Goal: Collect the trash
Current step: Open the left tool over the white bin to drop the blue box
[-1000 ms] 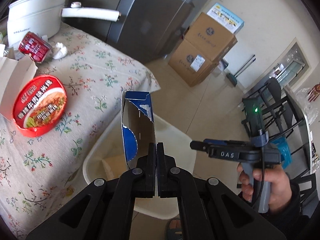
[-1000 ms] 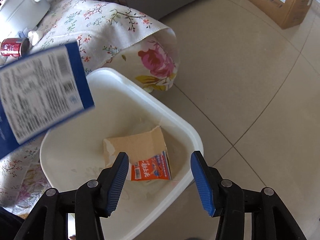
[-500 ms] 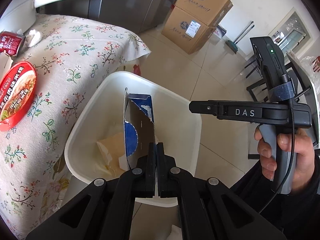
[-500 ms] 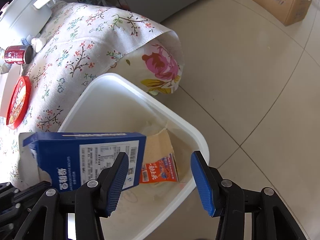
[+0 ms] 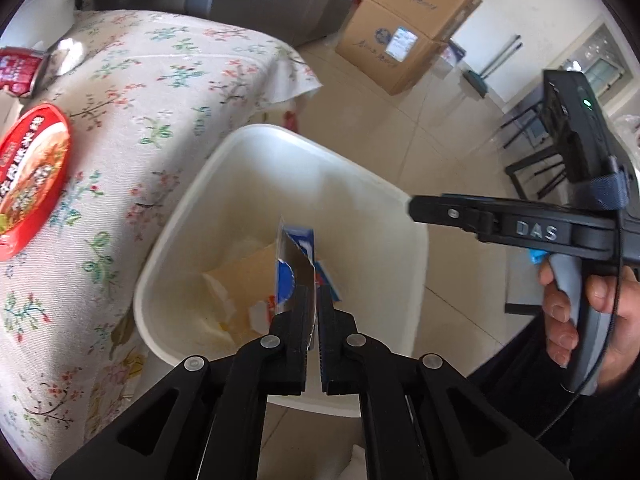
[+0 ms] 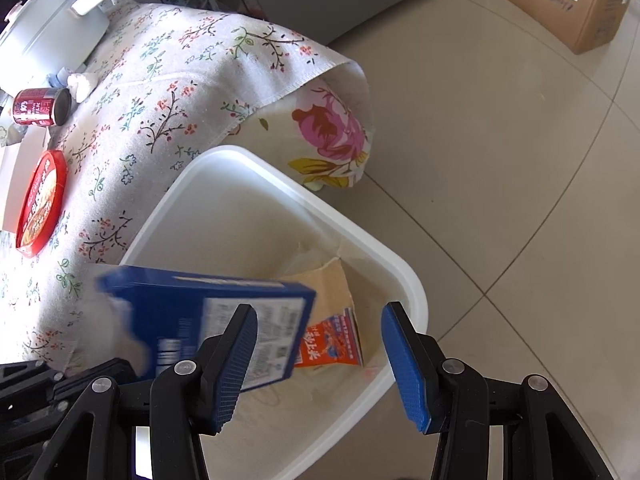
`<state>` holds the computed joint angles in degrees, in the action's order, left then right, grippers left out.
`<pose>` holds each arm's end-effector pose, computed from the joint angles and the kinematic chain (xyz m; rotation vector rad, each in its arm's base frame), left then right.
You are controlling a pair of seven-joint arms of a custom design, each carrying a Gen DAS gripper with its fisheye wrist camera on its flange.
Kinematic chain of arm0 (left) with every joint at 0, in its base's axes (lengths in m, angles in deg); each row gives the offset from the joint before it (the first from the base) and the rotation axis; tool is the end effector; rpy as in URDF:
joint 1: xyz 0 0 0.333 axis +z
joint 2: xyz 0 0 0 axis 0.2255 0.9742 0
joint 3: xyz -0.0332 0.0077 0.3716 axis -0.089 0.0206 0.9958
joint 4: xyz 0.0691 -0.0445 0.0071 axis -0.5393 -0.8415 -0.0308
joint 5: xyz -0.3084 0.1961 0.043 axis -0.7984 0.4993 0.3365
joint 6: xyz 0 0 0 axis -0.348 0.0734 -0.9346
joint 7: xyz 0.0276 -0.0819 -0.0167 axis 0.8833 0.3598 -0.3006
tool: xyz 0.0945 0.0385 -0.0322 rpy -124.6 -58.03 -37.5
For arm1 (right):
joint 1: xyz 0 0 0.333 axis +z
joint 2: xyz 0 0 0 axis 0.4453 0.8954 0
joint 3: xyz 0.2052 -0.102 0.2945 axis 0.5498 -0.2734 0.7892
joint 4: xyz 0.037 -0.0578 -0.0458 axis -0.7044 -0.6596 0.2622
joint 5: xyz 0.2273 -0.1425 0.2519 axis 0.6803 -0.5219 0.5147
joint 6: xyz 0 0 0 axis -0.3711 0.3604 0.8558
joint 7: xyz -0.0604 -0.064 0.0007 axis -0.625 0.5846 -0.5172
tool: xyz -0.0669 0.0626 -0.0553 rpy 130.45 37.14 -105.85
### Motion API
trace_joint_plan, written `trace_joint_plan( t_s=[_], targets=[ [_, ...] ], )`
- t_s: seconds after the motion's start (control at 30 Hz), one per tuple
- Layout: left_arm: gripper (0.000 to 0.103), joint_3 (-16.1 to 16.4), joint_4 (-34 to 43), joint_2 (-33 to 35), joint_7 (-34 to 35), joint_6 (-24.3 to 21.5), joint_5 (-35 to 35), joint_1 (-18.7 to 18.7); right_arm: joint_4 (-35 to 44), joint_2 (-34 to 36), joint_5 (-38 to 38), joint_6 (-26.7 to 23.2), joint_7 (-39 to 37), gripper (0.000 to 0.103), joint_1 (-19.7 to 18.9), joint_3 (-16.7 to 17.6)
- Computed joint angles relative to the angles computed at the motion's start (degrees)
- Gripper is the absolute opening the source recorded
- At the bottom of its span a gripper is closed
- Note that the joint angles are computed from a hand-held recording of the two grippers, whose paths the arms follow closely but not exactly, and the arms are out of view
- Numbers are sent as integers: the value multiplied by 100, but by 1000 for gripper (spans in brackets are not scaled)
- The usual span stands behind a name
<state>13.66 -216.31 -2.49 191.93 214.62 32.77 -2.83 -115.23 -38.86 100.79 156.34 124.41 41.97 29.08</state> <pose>0.4023 -0.1188 0.3957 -2.0513 2.2519 -0.7550 0.4677 0.1525 0.4191 -2.1284 1.7966 0.0410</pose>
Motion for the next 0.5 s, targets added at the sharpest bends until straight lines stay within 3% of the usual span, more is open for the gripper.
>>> trace_joint_plan(
  t_s=[0.1, 0.23, 0.5],
  targets=[
    [22, 54, -101, -36, -428, 331, 212, 139, -1, 8, 8, -10, 3, 57, 7, 3],
    [23, 286, -58, -101, -149, 275, -257, 80, -3, 14, 39, 13, -7, 57, 11, 4],
    [23, 229, -33, -103, -60, 195, -317, 153, 11, 34, 63, 9, -41, 57, 39, 20]
  ],
)
